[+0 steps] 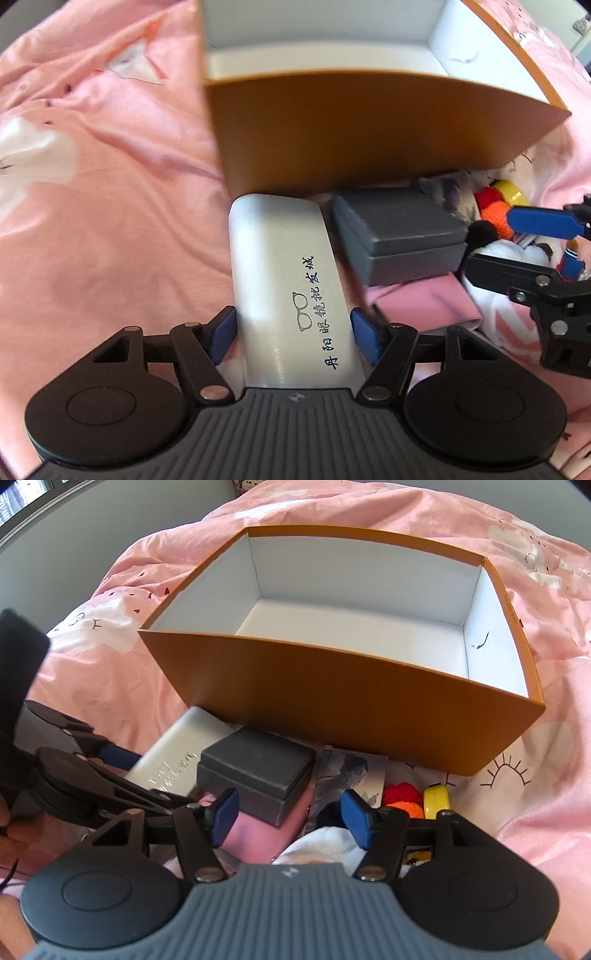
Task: Organize objects
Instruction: 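Grasp the white glasses case with the left tool and lift it, then grasp the small gold box with the right tool and lift it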
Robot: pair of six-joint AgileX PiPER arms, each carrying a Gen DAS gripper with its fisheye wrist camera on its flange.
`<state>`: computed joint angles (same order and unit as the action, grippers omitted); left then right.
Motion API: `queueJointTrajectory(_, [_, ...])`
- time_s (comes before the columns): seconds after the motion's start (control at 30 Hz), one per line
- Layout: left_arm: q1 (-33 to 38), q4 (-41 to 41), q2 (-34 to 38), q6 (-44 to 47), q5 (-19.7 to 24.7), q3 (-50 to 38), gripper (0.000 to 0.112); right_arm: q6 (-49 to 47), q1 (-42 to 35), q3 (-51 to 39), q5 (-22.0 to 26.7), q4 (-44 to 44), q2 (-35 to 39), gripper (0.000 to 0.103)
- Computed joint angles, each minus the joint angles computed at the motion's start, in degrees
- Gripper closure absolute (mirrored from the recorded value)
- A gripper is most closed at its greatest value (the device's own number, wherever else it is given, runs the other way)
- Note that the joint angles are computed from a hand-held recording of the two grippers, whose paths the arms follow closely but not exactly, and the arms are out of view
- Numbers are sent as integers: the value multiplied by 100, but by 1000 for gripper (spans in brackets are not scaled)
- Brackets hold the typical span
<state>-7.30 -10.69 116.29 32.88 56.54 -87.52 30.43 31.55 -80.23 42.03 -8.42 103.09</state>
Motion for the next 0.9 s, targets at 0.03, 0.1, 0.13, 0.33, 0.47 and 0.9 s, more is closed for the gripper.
queueJointTrajectory(0.03, [35, -6, -88, -11, -59, 91, 36, -62, -9, 20, -24, 58, -30, 40])
queueJointTrajectory(0.1, [106, 28, -182, 3, -40, 106, 36, -243, -35, 38, -92, 235, -79, 40])
queueJointTrajectory(0.13, [187, -23, -182, 64, 54, 32, 36, -398, -55, 42, -133, 382, -110, 40])
queueJointTrajectory(0.33, [756, -332, -403, 664, 627, -321, 36, -2490, -328, -158, 106, 2394, -199, 49])
queueJointTrajectory(0.47, [936, -549, -701, 879, 702, -189, 37, -3282, -186, -465, 618, 2734, -171, 49])
queueJointTrajectory(0.9, [951, -152, -983, 1221, 1038, 211, 38, -5198, 332, -1752, 2227, 2842, 692, 46])
